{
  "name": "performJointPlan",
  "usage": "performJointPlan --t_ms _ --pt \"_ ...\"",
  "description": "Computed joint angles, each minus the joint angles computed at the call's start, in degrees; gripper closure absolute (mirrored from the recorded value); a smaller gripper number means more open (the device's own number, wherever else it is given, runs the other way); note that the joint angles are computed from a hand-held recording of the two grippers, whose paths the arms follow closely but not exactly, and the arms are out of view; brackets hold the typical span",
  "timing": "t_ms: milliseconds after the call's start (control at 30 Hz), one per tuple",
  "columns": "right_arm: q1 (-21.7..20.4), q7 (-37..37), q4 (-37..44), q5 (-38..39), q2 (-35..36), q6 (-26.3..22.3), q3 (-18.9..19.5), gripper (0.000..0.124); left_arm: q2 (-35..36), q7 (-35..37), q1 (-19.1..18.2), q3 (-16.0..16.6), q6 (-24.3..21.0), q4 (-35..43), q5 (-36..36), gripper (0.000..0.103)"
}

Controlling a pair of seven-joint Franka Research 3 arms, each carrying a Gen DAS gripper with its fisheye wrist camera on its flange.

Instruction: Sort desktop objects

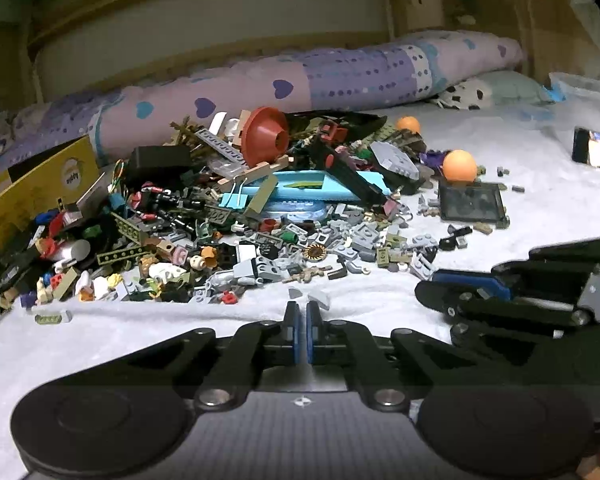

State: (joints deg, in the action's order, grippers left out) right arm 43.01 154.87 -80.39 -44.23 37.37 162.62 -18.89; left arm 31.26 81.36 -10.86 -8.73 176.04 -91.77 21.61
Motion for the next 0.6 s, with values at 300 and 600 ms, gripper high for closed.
performJointPlan --t_ms 300,600 --pt "-0.61 -0.70 0.09 0.88 -0.10 -0.37 0.81 0.113 1.61 6.29 4.46 -6.58 -0.85 1.77 -4.68 0.081" --pt "-0.41 -1.60 -0.54 2.23 -0.31 0.65 0.31 0.113 3.50 13.26 7.96 -11.56 0.58 2.29 -7.93 0.080"
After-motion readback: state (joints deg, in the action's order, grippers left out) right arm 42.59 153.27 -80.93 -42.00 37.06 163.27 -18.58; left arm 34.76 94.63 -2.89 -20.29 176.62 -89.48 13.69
